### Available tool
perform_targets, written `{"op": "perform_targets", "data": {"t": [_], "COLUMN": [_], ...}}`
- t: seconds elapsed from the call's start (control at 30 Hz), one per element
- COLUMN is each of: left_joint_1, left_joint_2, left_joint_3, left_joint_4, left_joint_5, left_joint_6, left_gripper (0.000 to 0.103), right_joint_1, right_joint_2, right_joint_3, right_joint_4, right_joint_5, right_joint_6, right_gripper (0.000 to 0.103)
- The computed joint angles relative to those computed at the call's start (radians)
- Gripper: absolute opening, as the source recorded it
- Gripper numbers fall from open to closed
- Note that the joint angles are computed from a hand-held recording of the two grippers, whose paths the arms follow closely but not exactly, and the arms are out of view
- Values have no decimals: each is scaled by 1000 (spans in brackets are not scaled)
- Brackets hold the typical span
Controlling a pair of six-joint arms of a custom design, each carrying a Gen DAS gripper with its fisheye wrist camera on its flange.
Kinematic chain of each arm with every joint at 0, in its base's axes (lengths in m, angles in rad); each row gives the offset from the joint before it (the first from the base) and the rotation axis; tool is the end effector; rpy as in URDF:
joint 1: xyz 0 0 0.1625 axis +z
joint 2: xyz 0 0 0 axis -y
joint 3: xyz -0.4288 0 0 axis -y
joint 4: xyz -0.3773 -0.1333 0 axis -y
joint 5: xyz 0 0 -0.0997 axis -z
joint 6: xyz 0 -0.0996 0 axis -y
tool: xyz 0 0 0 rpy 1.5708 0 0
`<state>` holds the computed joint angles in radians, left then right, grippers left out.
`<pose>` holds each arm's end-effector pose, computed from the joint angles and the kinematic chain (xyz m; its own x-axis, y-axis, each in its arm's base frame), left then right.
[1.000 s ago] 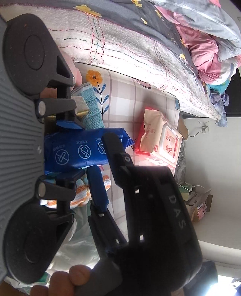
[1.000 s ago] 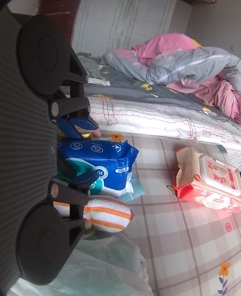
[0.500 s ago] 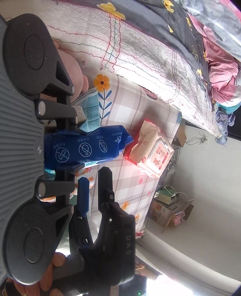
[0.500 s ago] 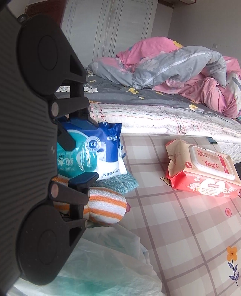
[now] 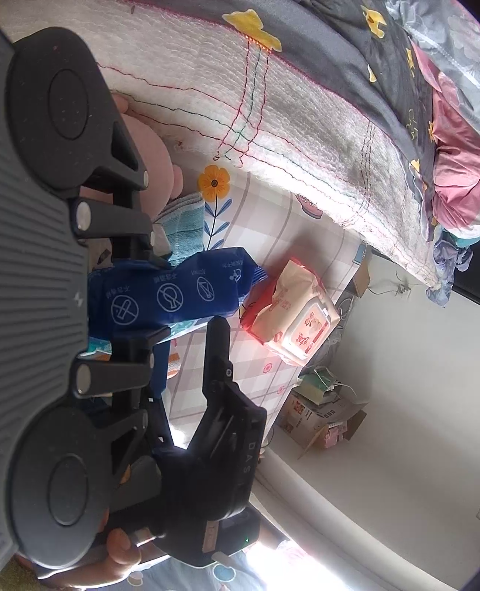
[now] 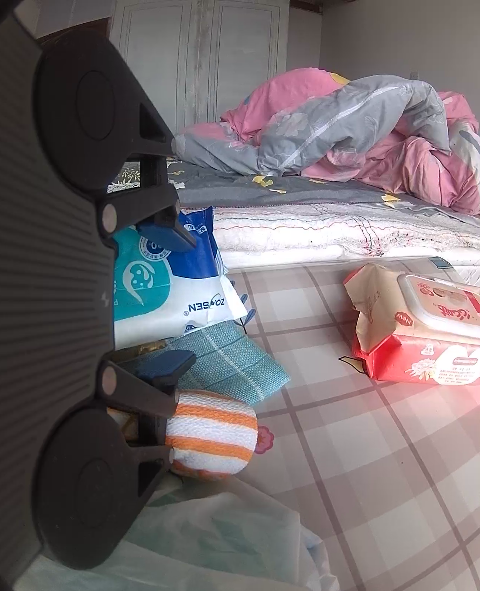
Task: Organize soft objects
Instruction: 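Carry the blue wet-wipes pack over the cardboard box with the right tool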
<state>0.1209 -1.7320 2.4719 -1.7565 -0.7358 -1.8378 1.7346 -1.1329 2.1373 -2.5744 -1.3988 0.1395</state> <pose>-0.2325 -0.2369 0.2220 -0.8950 -0.2871 -0.3413 0.0728 0.6610 -0.7469 0.2272 -0.4529 0.1343 -0.9853 -0.0218 -0.1694 -0.0263 0.9994 0.0246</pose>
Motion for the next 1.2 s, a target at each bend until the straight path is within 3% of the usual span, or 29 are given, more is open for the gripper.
{"op": "perform_targets", "data": {"t": [0.2, 0.47, 0.67, 0.8, 0.97, 1.2], "left_joint_1": [-1, -16, -67, -101, -106, -50], "left_joint_2": [-2, 41, 83, 157, 316, 606], "left_joint_3": [0, -45, -109, -163, -231, -330], "left_joint_4": [13, 64, 128, 106, -98, -574], "left_joint_5": [-1, -7, 12, 29, 53, 9], "left_joint_6": [-9, -25, -42, 1, 168, 532], "left_gripper": [31, 30, 30, 30, 31, 30], "right_joint_1": [2, 34, 38, 44, -3, -155], "right_joint_2": [11, -8, -92, -195, -392, -660], "right_joint_3": [-23, -21, -6, -3, 3, -40], "right_joint_4": [65, 79, 99, 156, 252, 407], "right_joint_5": [48, 27, 66, 67, 73, 30], "right_joint_6": [-42, -120, -136, -147, -182, -264], "right_gripper": [69, 69, 68, 67, 67, 67]}}
